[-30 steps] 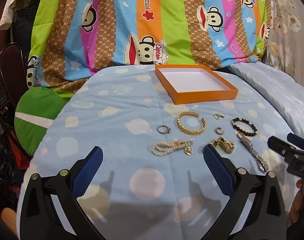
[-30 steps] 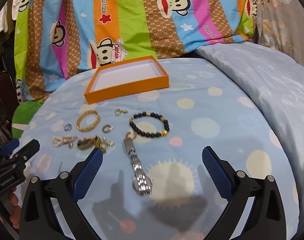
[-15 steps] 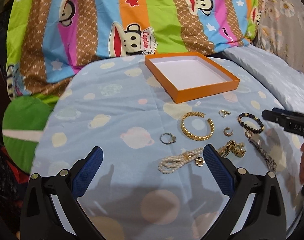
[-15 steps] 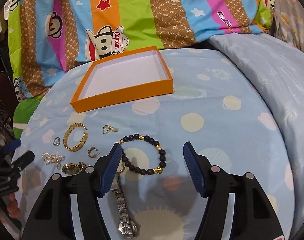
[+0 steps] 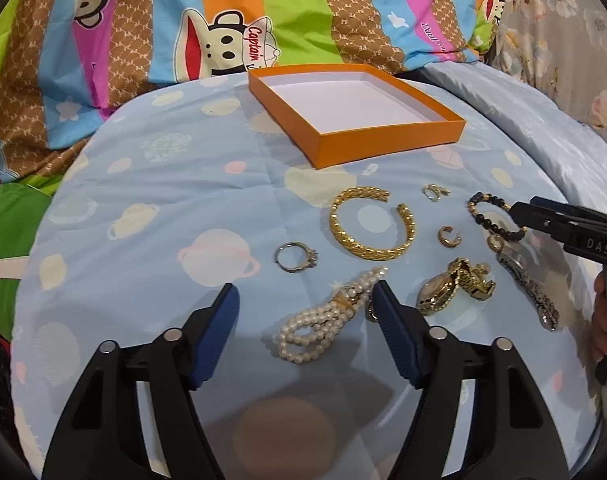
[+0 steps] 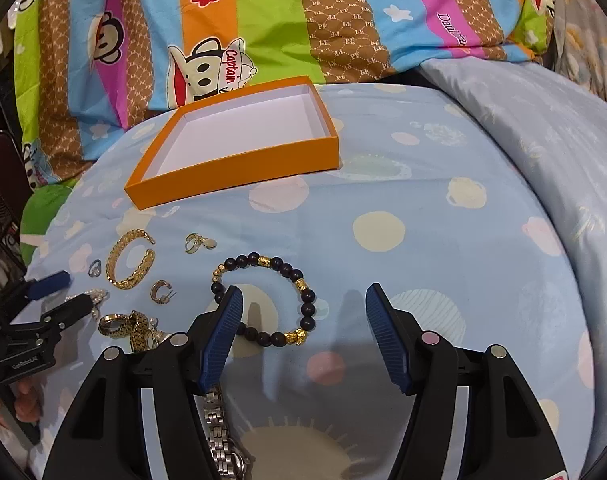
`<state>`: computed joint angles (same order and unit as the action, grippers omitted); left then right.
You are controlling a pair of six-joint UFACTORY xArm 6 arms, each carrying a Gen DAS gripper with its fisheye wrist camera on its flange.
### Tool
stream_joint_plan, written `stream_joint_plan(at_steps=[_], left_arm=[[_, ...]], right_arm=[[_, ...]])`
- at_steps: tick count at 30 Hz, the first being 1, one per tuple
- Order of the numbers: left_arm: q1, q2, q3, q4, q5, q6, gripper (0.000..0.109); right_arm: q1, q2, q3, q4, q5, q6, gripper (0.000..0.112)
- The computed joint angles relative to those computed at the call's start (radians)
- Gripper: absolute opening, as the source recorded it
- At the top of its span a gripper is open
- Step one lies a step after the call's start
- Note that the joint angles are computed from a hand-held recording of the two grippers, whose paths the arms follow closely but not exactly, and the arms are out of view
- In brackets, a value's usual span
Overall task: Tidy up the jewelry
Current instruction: 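Grasp the pearl necklace with the left tool while the right tool grasps the black bead bracelet, then carry the pearl necklace and bead bracelet with both tools into the orange box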
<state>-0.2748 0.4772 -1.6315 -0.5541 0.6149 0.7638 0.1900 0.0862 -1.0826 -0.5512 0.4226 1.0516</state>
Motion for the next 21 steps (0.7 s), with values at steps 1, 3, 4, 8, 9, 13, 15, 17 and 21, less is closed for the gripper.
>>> stream_joint_plan(at_steps=[1,3,4,8,9,13,15,17,21], left_arm=[[-0.002,0.0,0.001,-0.008,-0.003,0.004,0.06],[-0.001,-0.002,0.003,-0.041,0.01,0.033,0.051],[0.001,-0.003,0.002,-0.06,0.024,0.049,0.045],[0.004,-0.006,0.002,-0.102,0.053,0.086,0.032],[0.005,-0.007,0.002,-0.107,0.057,0.09,0.03],[0.007,-0.011,0.007,-0.111,0.06,0.078,0.015],[0.01,-0.01,0.005,-0.117,0.065,0.078,0.014],[0.01,-0.01,0.005,-0.118,0.065,0.079,0.014],[0.01,-0.018,0.016,-0.128,0.051,0.091,0.014]], right_arm=[[-0.003,0.0,0.005,-0.003,-0.011,0.008,0.063],[-0.008,0.004,0.011,0.0,-0.026,0.015,0.062],[-0.01,0.007,0.012,0.008,-0.032,0.012,0.062],[-0.01,0.016,0.006,-0.015,-0.036,0.024,0.06],[-0.005,0.025,-0.003,-0.023,-0.026,0.019,0.057],[0.016,0.049,-0.043,-0.057,0.031,0.012,0.046],[0.021,0.053,-0.051,-0.067,0.049,0.018,0.037],[0.015,0.049,-0.045,-0.067,0.044,0.028,0.032],[0.004,0.036,-0.022,-0.068,0.022,0.055,0.011]])
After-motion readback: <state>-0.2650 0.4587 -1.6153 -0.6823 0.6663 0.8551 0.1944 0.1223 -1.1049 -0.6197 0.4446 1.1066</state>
